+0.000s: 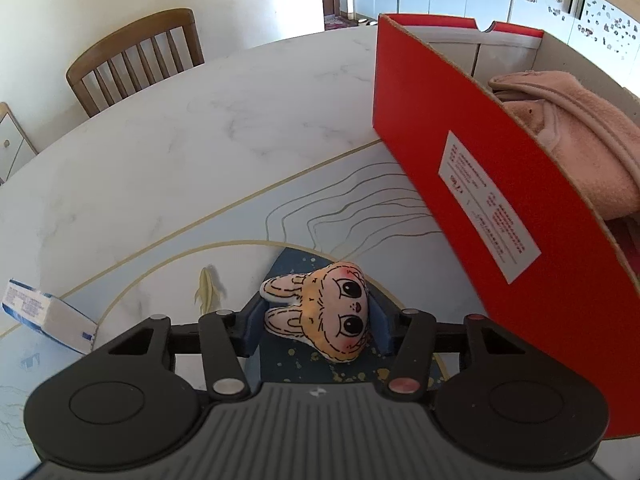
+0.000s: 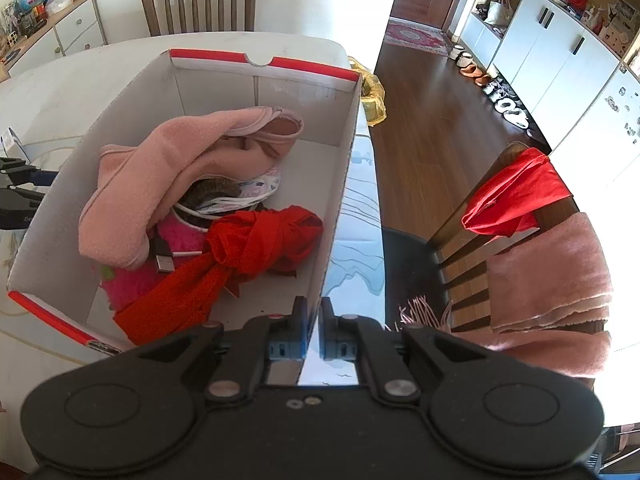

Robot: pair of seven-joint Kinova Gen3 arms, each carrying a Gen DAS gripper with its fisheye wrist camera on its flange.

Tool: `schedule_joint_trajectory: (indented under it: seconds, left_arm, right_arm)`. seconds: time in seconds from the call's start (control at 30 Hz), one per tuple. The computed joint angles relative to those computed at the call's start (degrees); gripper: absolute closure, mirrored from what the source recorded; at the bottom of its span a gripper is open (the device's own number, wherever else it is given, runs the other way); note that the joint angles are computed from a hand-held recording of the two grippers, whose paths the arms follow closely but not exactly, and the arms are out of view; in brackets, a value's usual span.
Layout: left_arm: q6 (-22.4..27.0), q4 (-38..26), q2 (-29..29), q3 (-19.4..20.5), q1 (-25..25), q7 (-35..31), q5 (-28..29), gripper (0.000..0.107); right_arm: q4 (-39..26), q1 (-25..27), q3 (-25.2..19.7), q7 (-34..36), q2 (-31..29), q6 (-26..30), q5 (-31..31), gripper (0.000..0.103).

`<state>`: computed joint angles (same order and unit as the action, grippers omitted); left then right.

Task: Organize objects
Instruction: 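Lower the left gripper around the bunny plush and grasp it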

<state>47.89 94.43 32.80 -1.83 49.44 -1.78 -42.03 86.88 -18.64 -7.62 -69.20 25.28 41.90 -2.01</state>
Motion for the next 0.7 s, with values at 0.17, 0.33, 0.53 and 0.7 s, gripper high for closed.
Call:
schedule_joint_trajectory:
  seconds: [0.17,0.33,0.53,0.7]
  left_arm:
    - [1.31,-0.32,-0.9,0.3,0.52,0.64,0.19,0.057]
    - [3.48,-1.24,-2.65,1.24,1.34,1.1,-0.19,0.057]
    - [7.34,-3.89,-4.89,3.28,2.12,0.41,-0.38,0.057]
    - [9.64,-6.64,-6.04,4.64,3.04,-0.44,-1.24,0.057]
  right_arm:
    - [-0.2,0.41,-0.19,0.45,0.09,0.16,-0.58,0.099]
    - [-0.13,0.63,-0.36,1.16,0.04,-0.01,-0.88,0.099]
    - [0.22,0.76,-0.46,1.72,-0.01,-0.41,-1.08,0.099]
    - [0.57,1.31,-0.77,2.66,-0.21,-0.7,-1.86,0.099]
